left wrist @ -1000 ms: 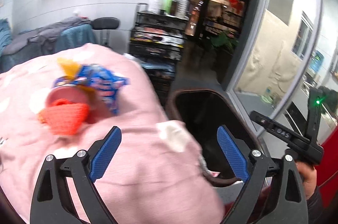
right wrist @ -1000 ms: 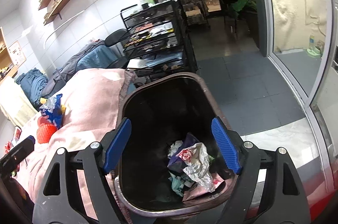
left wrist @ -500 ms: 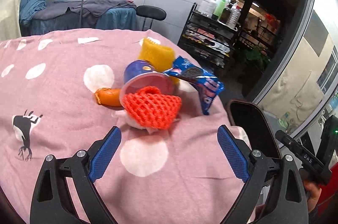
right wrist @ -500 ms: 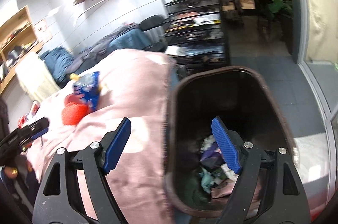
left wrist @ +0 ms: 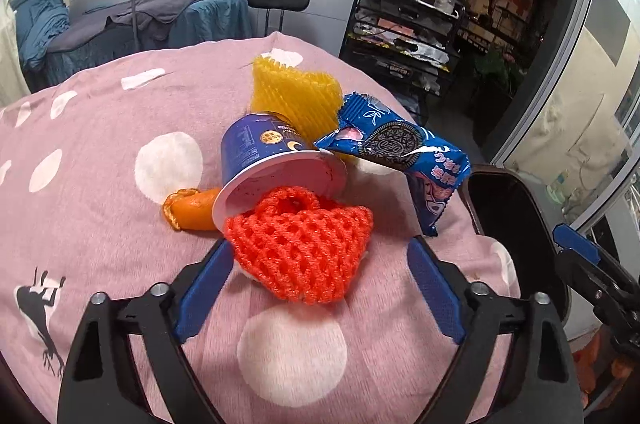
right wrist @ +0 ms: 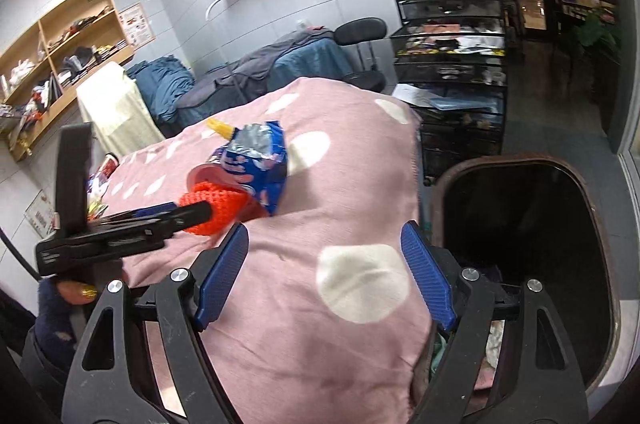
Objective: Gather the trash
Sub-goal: 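Move both tools back over the bedspread, then grasp the orange mesh net with the left tool while the right tool grasps the blue Oreo wrapper, then carry the Oreo wrapper and orange net to the bin and release both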
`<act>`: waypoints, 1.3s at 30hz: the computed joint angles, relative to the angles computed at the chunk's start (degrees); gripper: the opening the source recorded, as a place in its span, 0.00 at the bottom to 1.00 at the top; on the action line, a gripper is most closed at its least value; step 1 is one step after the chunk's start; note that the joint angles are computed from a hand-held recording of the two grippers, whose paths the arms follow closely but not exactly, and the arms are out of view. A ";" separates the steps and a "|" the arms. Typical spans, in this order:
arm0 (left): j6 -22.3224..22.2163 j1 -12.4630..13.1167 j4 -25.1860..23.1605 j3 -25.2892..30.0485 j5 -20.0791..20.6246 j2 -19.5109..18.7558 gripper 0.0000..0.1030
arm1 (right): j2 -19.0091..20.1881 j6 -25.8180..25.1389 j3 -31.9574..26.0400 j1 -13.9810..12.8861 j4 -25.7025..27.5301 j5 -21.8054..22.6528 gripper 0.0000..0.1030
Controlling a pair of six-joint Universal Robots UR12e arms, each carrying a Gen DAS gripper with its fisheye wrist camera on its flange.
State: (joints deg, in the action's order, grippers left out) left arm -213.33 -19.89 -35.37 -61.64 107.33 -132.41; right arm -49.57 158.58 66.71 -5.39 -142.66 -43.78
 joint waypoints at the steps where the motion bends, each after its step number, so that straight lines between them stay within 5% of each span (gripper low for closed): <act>1: 0.12 0.05 -0.41 0.15 -0.14 -0.06 0.71 | 0.08 -0.49 -0.24 0.20 0.35 0.05 0.76; 6: -1.16 0.41 1.40 -1.64 -0.99 0.68 0.29 | 0.44 -3.29 -1.40 1.09 2.36 0.47 0.76; 9: -2.30 0.54 4.59 -3.80 -1.29 1.64 0.17 | 1.00 -5.04 -2.81 1.78 4.07 0.48 0.76; 22: -4.98 -0.85 18.47 -12.05 1.50 6.07 0.13 | 6.86 -8.61 -14.05 5.27 14.28 -4.48 0.74; 25: -5.78 -1.06 19.04 -13.17 2.61 6.72 0.13 | 8.14 -8.27 -16.34 5.80 16.01 -5.63 0.61; 29: -7.36 -1.07 19.46 -14.39 2.89 7.28 0.13 | 9.23 -7.87 -18.38 6.07 18.84 -6.58 0.25; 39: -7.31 -1.68 20.19 -14.67 3.86 7.19 0.13 | 6.83 -4.83 -13.19 4.56 13.08 -3.24 0.06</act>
